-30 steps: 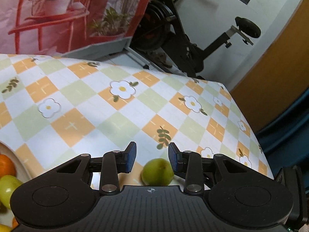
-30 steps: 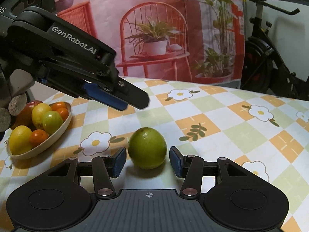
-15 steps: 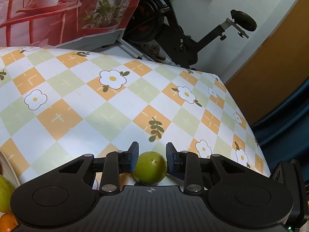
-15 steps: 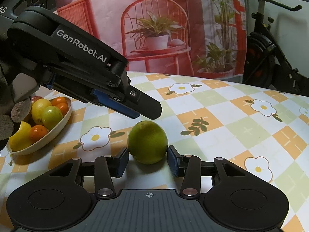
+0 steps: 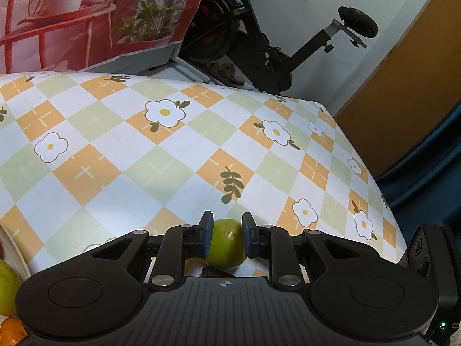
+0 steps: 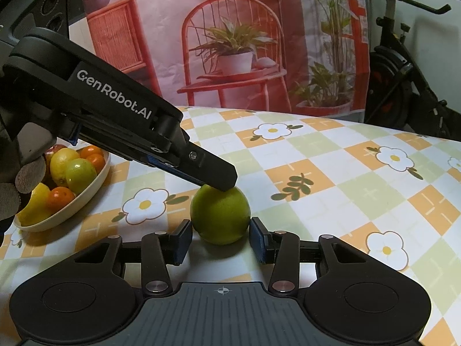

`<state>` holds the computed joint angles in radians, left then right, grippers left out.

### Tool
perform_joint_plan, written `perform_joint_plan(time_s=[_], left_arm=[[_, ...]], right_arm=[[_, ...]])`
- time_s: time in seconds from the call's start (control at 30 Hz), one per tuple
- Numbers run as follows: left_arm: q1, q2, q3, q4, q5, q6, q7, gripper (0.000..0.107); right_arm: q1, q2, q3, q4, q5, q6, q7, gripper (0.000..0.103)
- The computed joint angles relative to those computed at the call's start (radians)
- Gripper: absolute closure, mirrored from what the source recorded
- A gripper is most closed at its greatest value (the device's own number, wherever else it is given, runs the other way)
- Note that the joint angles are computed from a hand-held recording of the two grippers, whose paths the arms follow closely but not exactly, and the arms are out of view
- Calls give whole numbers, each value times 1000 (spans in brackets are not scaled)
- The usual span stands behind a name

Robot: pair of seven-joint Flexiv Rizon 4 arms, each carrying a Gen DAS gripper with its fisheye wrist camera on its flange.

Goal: Organize fruits
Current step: 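Close the left gripper on the green apple and lift it over the plate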

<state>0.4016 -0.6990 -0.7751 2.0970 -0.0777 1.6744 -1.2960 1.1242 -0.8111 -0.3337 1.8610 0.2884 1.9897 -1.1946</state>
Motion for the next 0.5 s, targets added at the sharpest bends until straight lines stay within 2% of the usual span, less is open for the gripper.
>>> perform_joint_plan(time_s=[0.23, 0.5], left_arm=[[29, 30, -19, 36, 12, 24, -15, 87], [131, 66, -76, 117, 86, 80, -80, 88]], right_arm=[[-29, 7, 49, -10, 2, 32, 3, 63], [-33, 25, 89, -30, 3, 31, -8, 63]])
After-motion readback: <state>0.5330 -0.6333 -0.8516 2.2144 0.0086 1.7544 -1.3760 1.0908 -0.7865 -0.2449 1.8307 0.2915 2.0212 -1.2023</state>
